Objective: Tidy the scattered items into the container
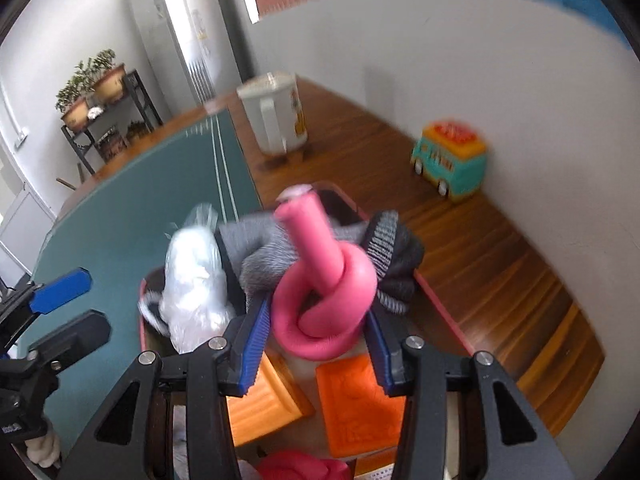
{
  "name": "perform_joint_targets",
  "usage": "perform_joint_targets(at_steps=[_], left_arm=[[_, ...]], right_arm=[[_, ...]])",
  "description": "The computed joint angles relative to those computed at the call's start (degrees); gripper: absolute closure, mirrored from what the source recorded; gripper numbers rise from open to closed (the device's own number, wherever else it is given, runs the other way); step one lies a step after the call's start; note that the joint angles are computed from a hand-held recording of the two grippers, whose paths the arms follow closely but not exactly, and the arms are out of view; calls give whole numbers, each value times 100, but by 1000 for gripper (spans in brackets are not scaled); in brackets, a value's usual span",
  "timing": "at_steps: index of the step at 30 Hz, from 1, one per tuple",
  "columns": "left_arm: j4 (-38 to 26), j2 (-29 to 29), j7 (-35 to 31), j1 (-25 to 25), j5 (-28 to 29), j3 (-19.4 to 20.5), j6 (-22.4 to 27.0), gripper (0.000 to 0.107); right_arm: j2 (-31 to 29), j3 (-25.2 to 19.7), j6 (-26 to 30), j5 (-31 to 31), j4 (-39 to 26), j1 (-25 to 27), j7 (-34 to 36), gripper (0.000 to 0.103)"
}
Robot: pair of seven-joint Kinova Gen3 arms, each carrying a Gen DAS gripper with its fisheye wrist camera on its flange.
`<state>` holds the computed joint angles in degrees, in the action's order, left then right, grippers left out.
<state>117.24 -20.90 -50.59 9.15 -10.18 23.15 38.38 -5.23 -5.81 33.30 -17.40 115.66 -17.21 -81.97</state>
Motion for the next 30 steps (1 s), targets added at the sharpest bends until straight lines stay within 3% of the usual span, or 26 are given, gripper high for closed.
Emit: perform_joint_targets(at_steps=[4, 6, 8, 12, 16, 22, 30], left_arm=[[14, -49, 135, -88, -139, 200, 90, 39], [-5, -74, 239, -171, -266, 345, 164, 39], [-37, -113, 400, -275, -397, 520, 264, 39], [-152, -117, 702, -388, -572, 827, 544, 38], [-193, -123, 915, -336, -683, 996, 689, 30], [-289, -111, 1247, -301, -829, 1353, 975, 28], [-418, 4, 1722, -133, -1016, 1642, 1307, 28]], right_arm=[[-147, -22, 101, 14, 46, 34, -32, 53], [-354, -142, 62, 283, 134, 39, -310, 33], [-699, -135, -55, 379, 332, -6, -375, 22], [-1417, 37, -148, 357, 680, -158, -261, 22], [-2093, 485, -79, 144, 997, -378, -95, 22], [-2748, 1214, 495, -167, 1255, -608, 267, 19], [-3230, 1098, 1015, -101, 1417, -456, 596, 18]])
